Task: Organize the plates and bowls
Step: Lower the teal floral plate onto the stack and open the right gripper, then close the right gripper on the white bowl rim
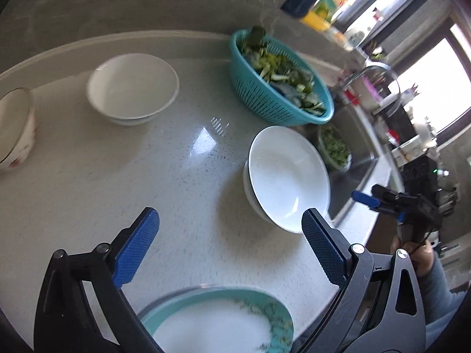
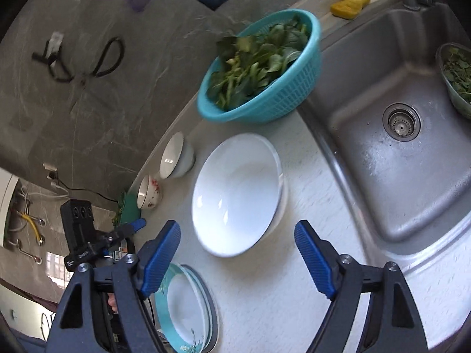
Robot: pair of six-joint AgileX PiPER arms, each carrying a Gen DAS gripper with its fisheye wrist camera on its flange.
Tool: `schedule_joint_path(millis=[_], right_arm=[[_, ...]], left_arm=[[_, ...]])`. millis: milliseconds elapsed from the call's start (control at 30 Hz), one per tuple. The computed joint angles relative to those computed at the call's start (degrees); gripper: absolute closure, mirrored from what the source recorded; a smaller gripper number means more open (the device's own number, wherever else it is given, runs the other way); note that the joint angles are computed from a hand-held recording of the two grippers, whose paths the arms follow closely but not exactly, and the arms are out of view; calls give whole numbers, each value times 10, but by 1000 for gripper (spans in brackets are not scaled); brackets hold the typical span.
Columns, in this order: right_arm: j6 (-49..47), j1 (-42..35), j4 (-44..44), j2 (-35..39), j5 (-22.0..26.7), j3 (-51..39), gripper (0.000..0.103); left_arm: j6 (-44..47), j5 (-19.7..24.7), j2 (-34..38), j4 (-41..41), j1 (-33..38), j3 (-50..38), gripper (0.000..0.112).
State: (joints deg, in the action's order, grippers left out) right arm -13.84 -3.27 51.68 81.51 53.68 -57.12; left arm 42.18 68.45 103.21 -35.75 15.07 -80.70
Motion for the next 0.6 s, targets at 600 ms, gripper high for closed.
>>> schedule_joint_path(millis=[600], right_arm=[[-119, -26, 69, 216, 79, -85, 32]], left_arm=[[-173, -70, 124, 69, -160, -57, 54]])
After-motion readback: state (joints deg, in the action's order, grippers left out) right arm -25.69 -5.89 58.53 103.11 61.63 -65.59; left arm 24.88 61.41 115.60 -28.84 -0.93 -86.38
